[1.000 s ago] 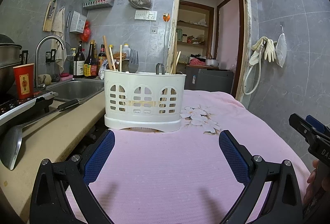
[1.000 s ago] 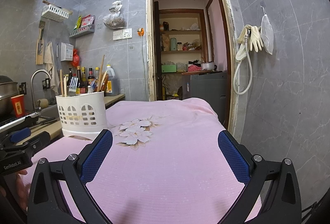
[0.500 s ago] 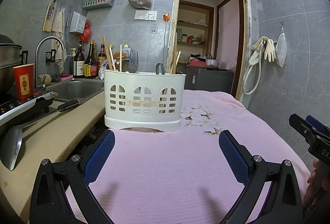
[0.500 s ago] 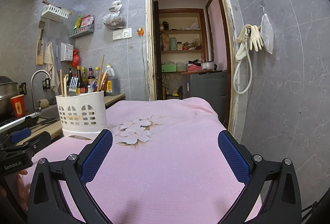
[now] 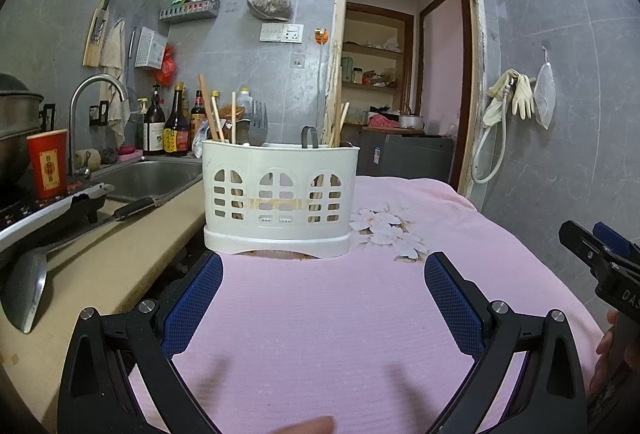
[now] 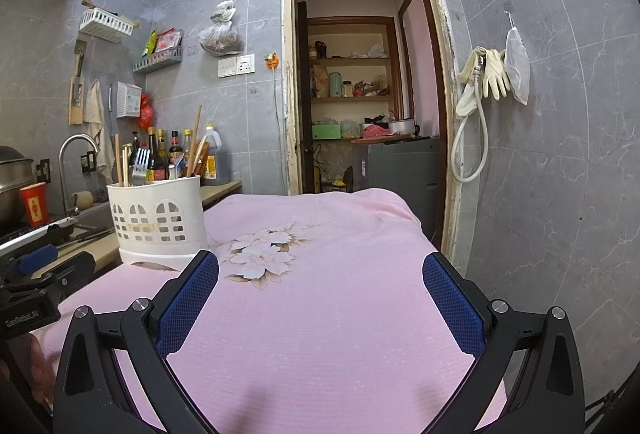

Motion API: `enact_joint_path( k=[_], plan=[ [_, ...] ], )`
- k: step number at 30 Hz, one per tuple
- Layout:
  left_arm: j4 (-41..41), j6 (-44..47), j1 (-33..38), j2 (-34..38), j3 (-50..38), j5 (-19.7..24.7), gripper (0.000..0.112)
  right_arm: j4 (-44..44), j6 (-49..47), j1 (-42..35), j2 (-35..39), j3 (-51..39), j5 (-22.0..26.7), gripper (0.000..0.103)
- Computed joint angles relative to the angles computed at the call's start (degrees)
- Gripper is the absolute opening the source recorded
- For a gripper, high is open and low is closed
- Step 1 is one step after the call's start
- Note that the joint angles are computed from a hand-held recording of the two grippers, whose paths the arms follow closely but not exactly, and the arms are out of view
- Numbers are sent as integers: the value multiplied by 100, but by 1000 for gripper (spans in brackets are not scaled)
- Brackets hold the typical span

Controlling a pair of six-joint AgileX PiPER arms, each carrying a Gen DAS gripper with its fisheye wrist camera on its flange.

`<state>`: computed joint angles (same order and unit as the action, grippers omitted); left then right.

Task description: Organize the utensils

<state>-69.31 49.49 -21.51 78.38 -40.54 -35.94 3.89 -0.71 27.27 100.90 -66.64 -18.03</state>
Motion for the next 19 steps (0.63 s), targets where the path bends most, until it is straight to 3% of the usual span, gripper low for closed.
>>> enact_joint_path(
  k=[19],
  plan=[
    [-202,61,21,35,-28,-124,99,-32,33,-2,-13,24,-11,103]
  ],
)
